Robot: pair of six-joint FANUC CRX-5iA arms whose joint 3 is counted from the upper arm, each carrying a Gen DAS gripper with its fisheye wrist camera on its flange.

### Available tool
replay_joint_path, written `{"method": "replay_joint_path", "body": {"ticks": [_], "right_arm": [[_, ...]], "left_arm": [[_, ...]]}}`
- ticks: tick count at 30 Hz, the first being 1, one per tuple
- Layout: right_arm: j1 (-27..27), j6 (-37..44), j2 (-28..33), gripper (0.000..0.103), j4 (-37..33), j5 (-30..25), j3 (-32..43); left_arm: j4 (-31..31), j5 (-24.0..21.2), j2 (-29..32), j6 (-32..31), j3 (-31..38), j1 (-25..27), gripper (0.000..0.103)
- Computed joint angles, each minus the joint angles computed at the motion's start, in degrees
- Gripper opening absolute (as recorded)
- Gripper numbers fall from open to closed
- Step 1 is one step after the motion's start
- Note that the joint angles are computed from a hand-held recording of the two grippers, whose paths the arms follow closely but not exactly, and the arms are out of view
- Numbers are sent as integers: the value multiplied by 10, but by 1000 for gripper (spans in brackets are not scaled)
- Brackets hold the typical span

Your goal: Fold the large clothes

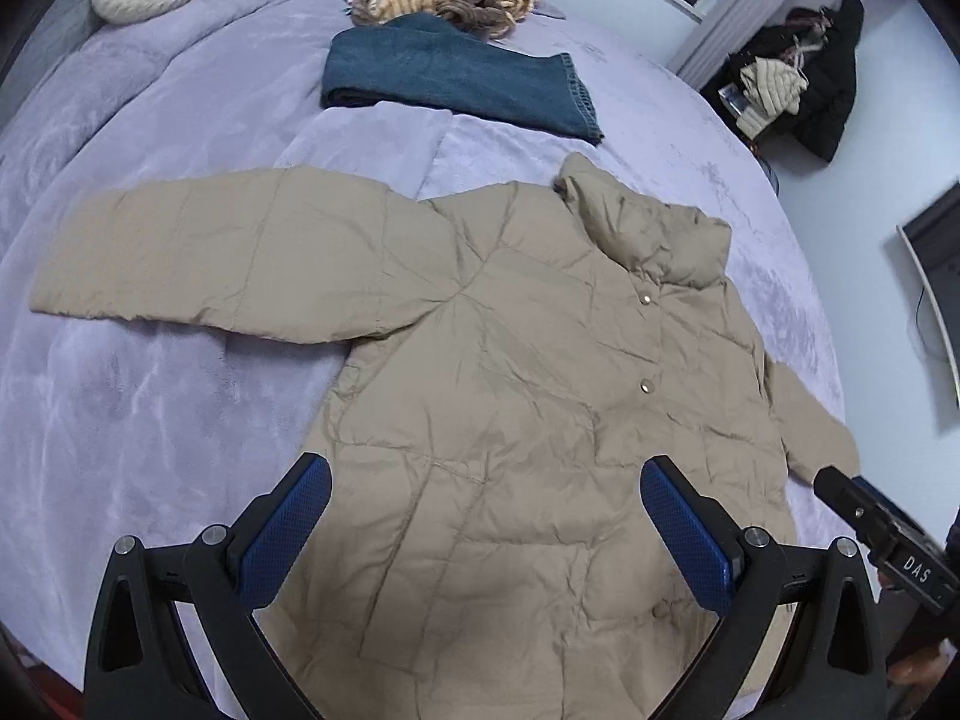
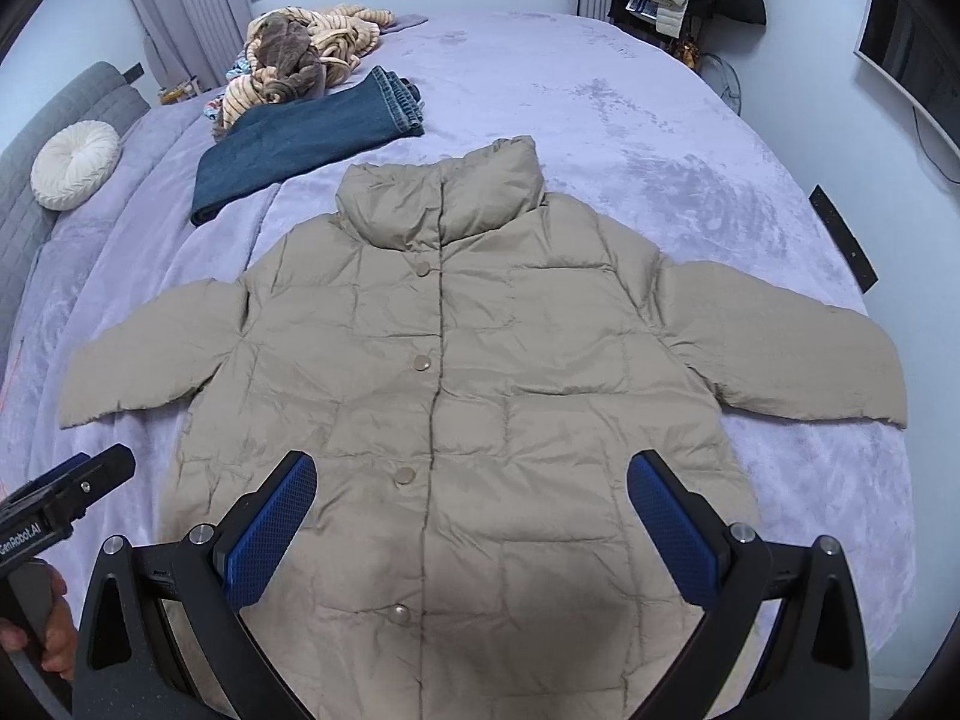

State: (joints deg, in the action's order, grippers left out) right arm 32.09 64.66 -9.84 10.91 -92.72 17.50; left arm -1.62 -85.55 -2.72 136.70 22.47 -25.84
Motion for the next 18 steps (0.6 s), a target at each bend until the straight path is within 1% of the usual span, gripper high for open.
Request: {"method": "replay_joint_path", "body": {"ticks": [4, 6, 8, 10, 12, 14, 16, 18], "right_arm": [[30, -30, -7, 103, 2, 44, -38], [51, -31, 3, 103, 2, 37, -42], [66, -19, 26, 103, -9, 16, -34], [81, -23, 33, 103, -18, 20, -43], [87, -26, 39, 103, -37, 22, -48], [94, -32, 48, 103, -56, 27, -53], [104, -41, 51, 103, -66, 43, -63], [112, -48, 59, 103, -72, 55, -67]], "left_arm": [[44, 73, -84, -17, -138, 91, 103], [89, 119, -128, -41, -216, 151, 103], [146, 165, -168, -77, -299, 218, 103], [207, 200, -194, -117, -373, 280, 103], [295, 232, -211, -178, -449, 342, 103], [345, 255, -217, -213, -495, 380, 103], [366, 278, -217, -244, -517, 408, 103], [377, 302, -214, -267, -523, 431, 103]]}}
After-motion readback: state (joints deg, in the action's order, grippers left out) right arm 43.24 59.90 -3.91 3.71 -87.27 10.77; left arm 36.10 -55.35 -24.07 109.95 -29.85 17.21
